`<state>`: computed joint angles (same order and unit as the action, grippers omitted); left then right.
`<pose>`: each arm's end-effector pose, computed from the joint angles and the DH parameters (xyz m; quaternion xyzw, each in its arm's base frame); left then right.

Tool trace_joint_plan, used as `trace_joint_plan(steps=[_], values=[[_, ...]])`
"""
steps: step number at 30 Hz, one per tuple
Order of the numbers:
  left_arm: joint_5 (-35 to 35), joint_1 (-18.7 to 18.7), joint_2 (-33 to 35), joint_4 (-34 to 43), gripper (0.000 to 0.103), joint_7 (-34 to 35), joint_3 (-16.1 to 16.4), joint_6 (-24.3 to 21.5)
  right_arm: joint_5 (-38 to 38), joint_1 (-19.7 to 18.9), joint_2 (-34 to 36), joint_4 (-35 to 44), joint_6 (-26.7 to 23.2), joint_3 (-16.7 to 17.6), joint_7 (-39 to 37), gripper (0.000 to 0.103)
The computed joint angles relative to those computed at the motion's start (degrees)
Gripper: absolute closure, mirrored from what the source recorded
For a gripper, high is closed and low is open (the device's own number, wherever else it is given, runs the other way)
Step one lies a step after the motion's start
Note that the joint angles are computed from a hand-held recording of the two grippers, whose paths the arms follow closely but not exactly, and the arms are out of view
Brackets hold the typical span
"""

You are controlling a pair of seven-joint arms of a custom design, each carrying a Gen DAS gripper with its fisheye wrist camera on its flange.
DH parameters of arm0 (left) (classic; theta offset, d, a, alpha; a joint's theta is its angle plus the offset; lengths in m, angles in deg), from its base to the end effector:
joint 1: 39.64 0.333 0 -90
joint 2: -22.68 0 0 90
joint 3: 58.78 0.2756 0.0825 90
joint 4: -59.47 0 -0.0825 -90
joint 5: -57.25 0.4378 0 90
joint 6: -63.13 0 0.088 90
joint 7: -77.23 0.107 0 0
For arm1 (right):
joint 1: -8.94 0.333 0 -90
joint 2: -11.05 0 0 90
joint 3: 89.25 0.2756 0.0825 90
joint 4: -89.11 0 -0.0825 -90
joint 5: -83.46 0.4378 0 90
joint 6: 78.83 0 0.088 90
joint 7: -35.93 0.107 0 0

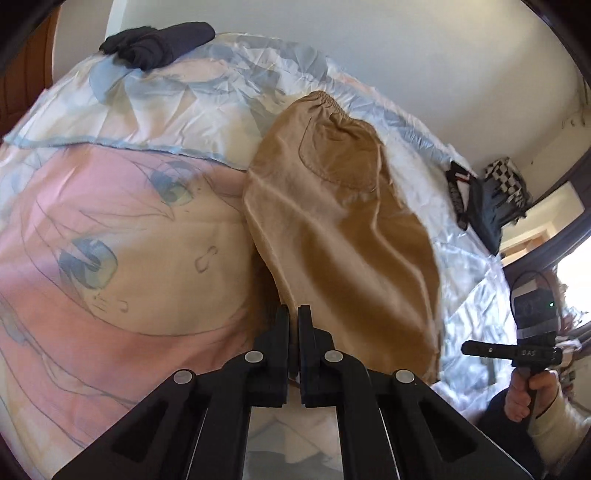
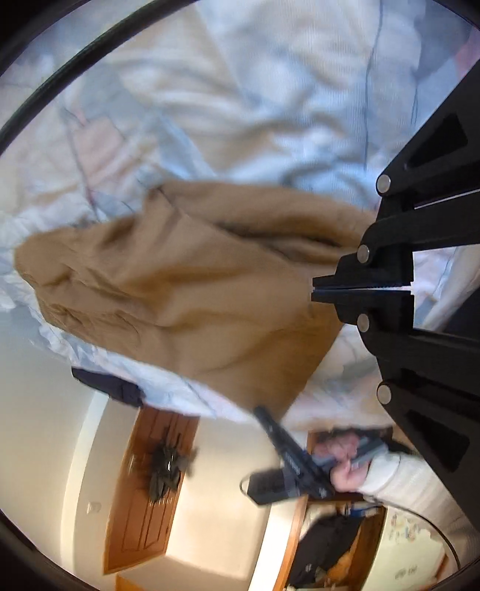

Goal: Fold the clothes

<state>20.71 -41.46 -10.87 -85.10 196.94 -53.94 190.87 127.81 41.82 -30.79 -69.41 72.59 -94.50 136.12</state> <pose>0.4723 0.0057 0.4567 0.6184 -0.7160 0.3227 0.0263 0.3930 0.1903 0.4239 -0.5539 0.7301 0.1542 0.3694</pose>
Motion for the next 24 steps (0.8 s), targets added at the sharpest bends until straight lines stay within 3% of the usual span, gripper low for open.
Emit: trace_joint_plan(steps=[4,6,7,8,11,15,17,20,24], values=[[10.7,3.2,2.7,-0.6,0.099,-7.8,-5.6,4.0,5.4,3.0,3.3,0.9,0.8,-3.3,-4.3,0.099],[11.4,2.6,3.0,-1.3,0.099,-9.1,-4.9,5.3,9.5,4.2,4.9,1.2,1.3,-4.2,-7.2,0.096],[11.1,2.2,2.7,-1.6,0.099,-9.6,-4.5,5.9,11.8,4.7,5.6,1.3,1.5,-4.5,-8.8,0.085],[10.9,2.0,2.6,-1.9,0.099,-10.5,-4.3,6.4,14.1,5.1,6.4,1.5,1.6,-4.8,-10.5,0.064],[12.7,1.8,3.5,-1.3,0.097,-12.9,-4.6,5.7,17.3,3.7,7.2,1.7,3.6,-2.4,-11.3,0.046],[14.8,1.6,5.2,0.2,0.095,-14.2,-4.8,4.7,18.6,2.1,7.7,1.3,2.9,-1.0,-9.6,0.046],[14.7,1.4,5.6,0.6,0.095,-14.2,-4.4,4.2,28.3,5.2,6.7,1.1,5.9,-3.7,-17.0,0.048],[13.7,1.0,5.9,0.7,0.095,-13.4,-3.9,4.4,36.8,5.2,6.7,1.5,12.2,-1.9,-23.3,0.048],[12.2,1.1,5.3,0.0,0.095,-12.1,-3.2,4.7,40.2,3.1,13.2,5.9,10.9,-0.6,-26.2,0.048]])
